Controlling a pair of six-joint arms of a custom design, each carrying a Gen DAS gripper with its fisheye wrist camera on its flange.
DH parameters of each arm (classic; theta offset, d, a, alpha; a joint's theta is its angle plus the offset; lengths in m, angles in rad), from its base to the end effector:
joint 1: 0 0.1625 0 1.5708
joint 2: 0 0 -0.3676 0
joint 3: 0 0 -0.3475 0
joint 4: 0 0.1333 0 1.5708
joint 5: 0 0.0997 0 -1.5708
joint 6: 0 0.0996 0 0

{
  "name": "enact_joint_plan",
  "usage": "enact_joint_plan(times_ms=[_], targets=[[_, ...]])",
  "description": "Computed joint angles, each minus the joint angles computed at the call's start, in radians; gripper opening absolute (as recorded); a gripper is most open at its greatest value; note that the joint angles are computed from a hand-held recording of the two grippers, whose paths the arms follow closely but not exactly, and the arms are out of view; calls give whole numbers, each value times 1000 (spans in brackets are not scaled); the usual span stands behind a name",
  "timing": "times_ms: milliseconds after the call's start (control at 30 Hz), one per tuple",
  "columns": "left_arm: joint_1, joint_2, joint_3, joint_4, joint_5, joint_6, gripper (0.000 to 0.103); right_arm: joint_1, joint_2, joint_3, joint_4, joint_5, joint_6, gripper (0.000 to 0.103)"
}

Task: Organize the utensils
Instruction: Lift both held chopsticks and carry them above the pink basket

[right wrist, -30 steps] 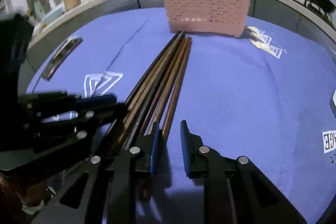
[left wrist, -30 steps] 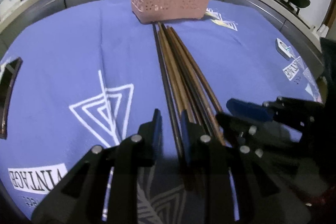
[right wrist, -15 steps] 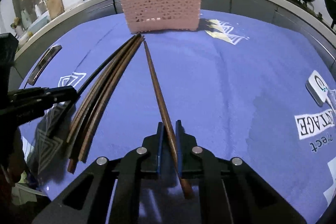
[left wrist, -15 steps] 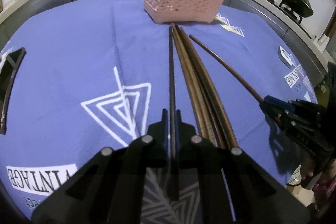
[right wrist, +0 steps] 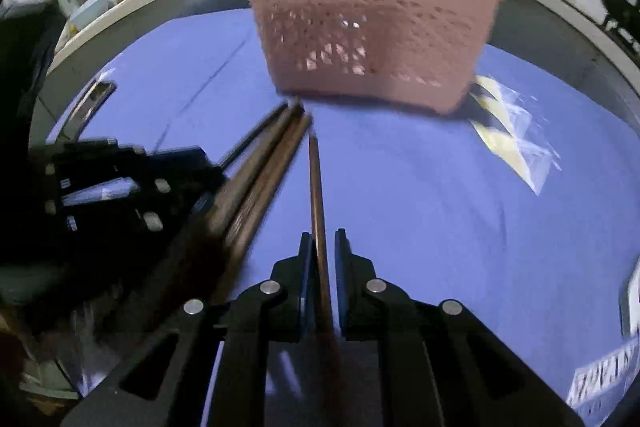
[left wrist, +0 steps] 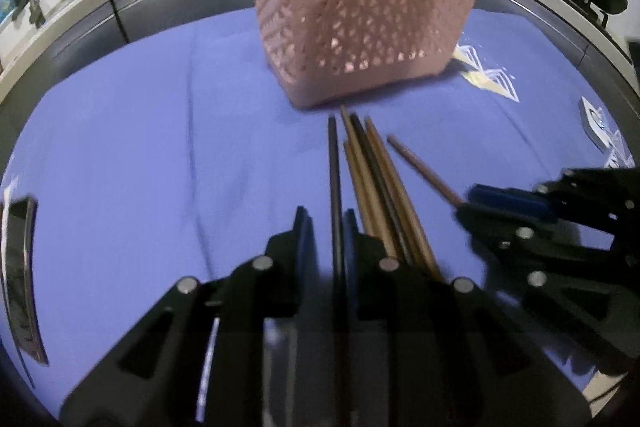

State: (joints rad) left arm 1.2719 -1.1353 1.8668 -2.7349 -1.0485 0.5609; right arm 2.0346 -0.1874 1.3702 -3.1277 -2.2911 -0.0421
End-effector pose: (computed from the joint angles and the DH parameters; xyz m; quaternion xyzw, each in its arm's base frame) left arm 0.0158 -0.5703 0.2271 0.3429 0.8808 -0.1726 0.2771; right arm 0.3346 -0.5178 -0.1239 0.1667 -0.9067 0.2426 0.3022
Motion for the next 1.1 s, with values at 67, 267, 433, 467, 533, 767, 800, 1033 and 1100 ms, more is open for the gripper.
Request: enact_joint_plan(times_ms=[67,267,433,467,533,767,800,1033,1100], targets=[[-4,22,-18,-8,0,7,11,-8,16,-41,9,12,-13,6],[20,-20,-63,122,-115,-83,4,-10,-41,79,-142,125,17,5],[35,-153,-16,129,-274,-96,4,41,-101,231,-415,158,-50,5],[35,-185,0,125,-304,-97,4,52,-109,252,-459,163,-60,5],[34,-247,32,115,-359,-102,4,77,-121,284,-541,168,-84,5],[1,-356,37,97,-464,-173,4,132,-145,270,-705,147,-163,5],[-9,-369,33,89,-478,-184,4,139,-150,254,-714,138,-177,5],[-86,-334,-35,-94,-503,-242,4,156,-113,6,-696,110,-310,5],[-115,-289,-75,-154,-460,-239,4,156,-71,-123,-680,104,-365,5]])
